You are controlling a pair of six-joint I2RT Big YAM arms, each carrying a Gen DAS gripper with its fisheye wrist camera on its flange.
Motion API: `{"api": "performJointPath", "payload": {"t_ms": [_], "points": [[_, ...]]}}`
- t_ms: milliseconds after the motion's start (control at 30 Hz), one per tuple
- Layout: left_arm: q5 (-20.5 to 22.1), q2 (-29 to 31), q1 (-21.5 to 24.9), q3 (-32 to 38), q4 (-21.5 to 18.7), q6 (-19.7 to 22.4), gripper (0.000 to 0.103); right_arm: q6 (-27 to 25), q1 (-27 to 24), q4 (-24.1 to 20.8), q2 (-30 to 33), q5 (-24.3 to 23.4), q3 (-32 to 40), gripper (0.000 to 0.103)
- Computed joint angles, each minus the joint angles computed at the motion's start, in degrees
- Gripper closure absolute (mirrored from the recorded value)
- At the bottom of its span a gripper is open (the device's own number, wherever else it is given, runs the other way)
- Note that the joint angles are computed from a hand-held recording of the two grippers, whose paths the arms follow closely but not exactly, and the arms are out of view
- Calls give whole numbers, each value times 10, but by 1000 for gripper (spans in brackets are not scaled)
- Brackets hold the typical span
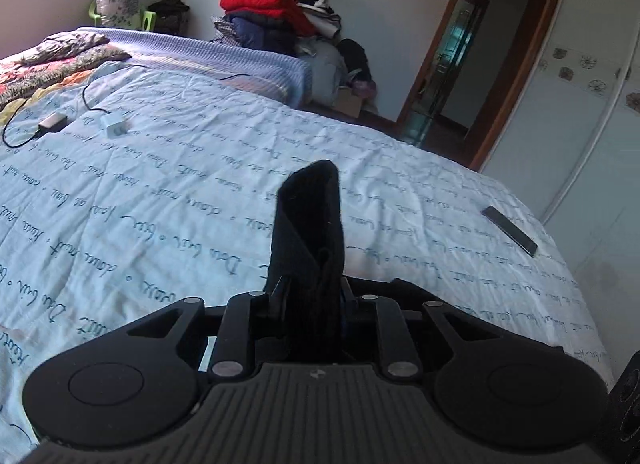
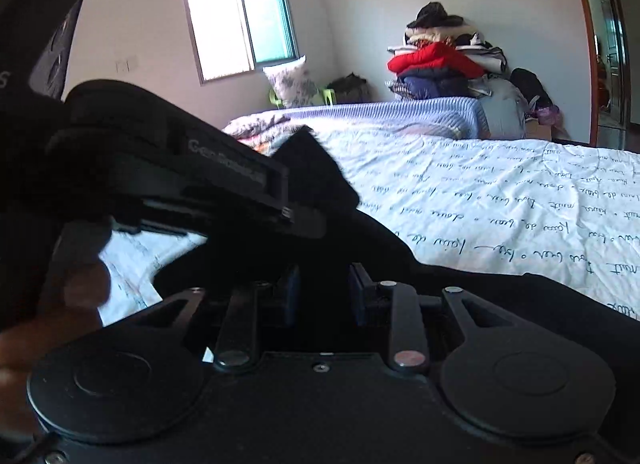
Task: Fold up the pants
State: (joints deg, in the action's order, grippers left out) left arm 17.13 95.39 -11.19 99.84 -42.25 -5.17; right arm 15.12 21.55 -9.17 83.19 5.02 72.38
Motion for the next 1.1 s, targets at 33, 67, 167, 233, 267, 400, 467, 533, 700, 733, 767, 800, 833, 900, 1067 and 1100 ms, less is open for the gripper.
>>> {"api": "performJointPath", "payload": {"t_ms": [33, 67, 167, 233, 267, 400, 467, 533, 700, 733, 767, 800, 833, 900, 1067, 1100], "points": [[-14, -10, -13, -16, 17, -1, 81, 0, -1, 11, -10, 11, -15, 74], [-25, -16, -24, -24, 23, 0, 81, 4, -4, 24, -22, 15, -31, 74], [-44, -30, -60, -42, 27, 5, 81, 24, -20, 36, -59, 18, -71, 74], [-48, -42, -82, -56, 34, 10, 81, 36, -31, 45, -88, 23, -102, 74], [-48, -46, -93, -61, 38, 13, 81, 46, -39, 51, -104, 24, -117, 74], [-47, -52, -141, -66, 44, 18, 81, 102, -76, 65, -160, 18, -173, 74], [-49, -47, -167, -63, 43, 21, 81, 118, -94, 64, -179, 22, -193, 74], [-50, -39, -191, -60, 44, 25, 81, 125, -109, 61, -191, 32, -207, 74], [-35, 2, -243, -33, 28, 28, 81, 185, -160, 54, -207, 27, -238, 74], [-31, 11, -251, -28, 29, 32, 81, 202, -171, 57, -208, 25, -244, 74], [-31, 18, -260, -23, 29, 35, 81, 219, -180, 59, -209, 22, -249, 72], [-37, 24, -269, -20, 28, 39, 81, 235, -187, 61, -206, 18, -250, 72], [-46, 28, -279, -20, 32, 45, 81, 246, -194, 66, -206, 14, -254, 72], [-58, 33, -295, -23, 47, 56, 81, 260, -202, 74, -207, 16, -261, 73], [-8, 58, -309, 3, 34, 59, 79, 284, -229, 79, -214, 7, -277, 75], [13, 72, -309, 22, 13, 59, 77, 294, -237, 72, -209, -2, -274, 75]]}}
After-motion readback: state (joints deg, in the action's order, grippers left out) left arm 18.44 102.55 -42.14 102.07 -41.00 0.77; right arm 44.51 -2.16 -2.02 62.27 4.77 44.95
